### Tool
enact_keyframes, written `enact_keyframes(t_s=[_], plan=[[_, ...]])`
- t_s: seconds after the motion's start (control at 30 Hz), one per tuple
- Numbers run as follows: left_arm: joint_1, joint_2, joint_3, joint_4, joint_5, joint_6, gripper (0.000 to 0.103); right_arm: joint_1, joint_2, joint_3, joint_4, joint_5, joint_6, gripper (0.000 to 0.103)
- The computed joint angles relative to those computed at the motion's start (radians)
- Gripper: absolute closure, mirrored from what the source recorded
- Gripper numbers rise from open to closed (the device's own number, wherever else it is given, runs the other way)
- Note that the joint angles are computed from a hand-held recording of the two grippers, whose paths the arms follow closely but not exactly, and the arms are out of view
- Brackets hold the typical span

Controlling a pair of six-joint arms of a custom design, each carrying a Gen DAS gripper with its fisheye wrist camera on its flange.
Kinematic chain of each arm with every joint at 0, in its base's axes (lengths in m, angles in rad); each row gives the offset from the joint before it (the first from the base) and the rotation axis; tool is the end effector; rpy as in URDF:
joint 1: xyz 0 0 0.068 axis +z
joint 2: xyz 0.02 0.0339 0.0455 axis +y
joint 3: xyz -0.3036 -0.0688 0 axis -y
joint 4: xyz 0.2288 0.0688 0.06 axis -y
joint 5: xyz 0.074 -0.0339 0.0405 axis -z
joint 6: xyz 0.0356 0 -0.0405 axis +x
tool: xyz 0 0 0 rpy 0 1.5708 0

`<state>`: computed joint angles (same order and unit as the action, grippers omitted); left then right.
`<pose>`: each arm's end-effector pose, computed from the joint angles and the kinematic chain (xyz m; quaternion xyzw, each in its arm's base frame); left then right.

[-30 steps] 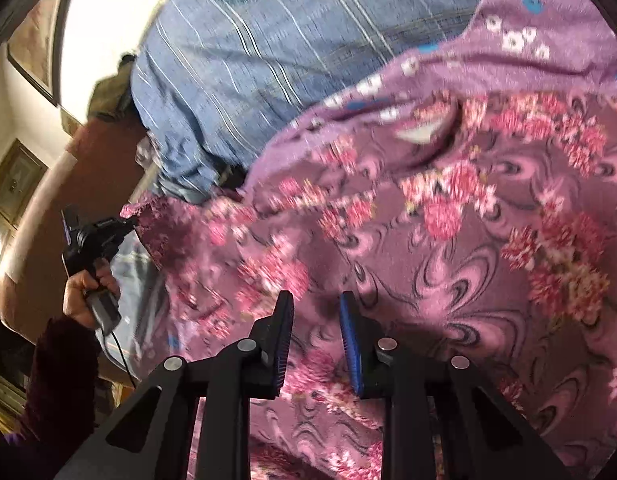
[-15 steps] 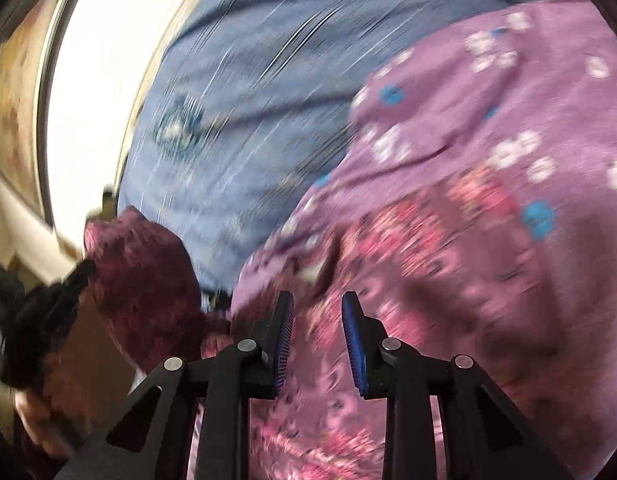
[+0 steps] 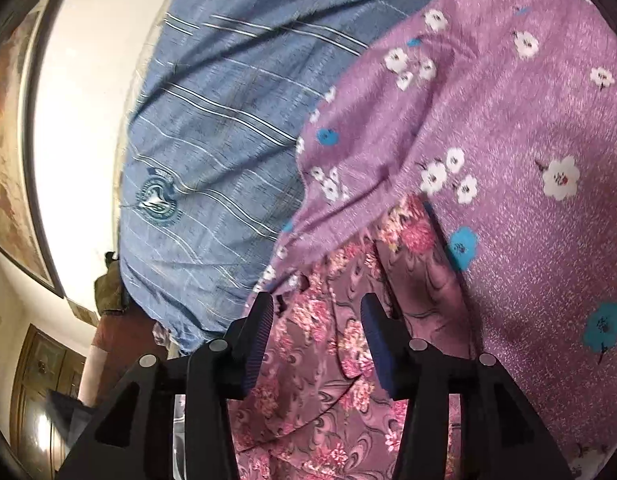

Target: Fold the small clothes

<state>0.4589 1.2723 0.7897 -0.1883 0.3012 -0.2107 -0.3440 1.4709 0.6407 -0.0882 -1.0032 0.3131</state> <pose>0.2251 0.0994 0.2835 -0.2309 0.8623 -0.0808 0.4434 0.2407 -0.0543 0.2132 0.1222 0.8359 0.4511 0.2880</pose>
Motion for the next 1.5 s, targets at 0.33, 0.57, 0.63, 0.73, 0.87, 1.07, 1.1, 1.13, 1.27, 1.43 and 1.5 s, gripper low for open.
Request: enact_keyframes(t_s=[0.33, 0.57, 0.63, 0.73, 0.87, 1.07, 1.1, 1.13, 1.27, 1.43, 1.5], plan=[[0.166, 0.090, -0.233, 0.213, -0.049, -0.026, 0.036, 0.191, 0.037, 0.013, -0.013, 0.229, -0.039, 0.092], [0.130, 0.082, -0.238, 0.254, -0.055, -0.025, 0.035, 0.216, -0.249, -0.064, 0.048, 0.463, -0.041, 0.102], [0.102, 0.077, -0.218, 0.242, -0.074, -0.019, 0.035, 0.178, -0.240, -0.057, 0.023, 0.483, -0.051, 0.102], [0.077, 0.101, -0.220, 0.262, -0.094, -0.012, 0.035, 0.124, -0.183, -0.035, -0.036, 0.520, -0.070, 0.102], [0.028, 0.237, -0.154, 0.202, -0.182, 0.034, 0.035, 0.128, -0.127, 0.009, -0.104, 0.586, -0.061, 0.092], [0.025, 0.178, -0.157, 0.266, -0.190, -0.003, 0.035, 0.141, -0.318, -0.084, 0.049, 0.596, 0.014, 0.064], [0.012, 0.161, -0.164, 0.288, -0.193, -0.001, 0.035, 0.162, -0.325, -0.091, 0.065, 0.570, -0.008, 0.064], [-0.001, 0.158, -0.165, 0.294, -0.184, 0.005, 0.035, 0.193, -0.306, -0.080, 0.061, 0.542, -0.026, 0.064], [-0.111, 0.261, -0.106, 0.199, -0.272, 0.076, 0.035, 0.344, -0.078, 0.019, -0.100, 0.569, -0.098, 0.067], [-0.081, 0.280, -0.049, 0.121, -0.235, 0.028, 0.036, 0.365, -0.145, -0.015, -0.030, 0.542, -0.103, 0.067], [-0.064, 0.239, -0.079, 0.186, -0.242, 0.019, 0.034, 0.393, -0.160, -0.022, -0.013, 0.514, -0.109, 0.067]])
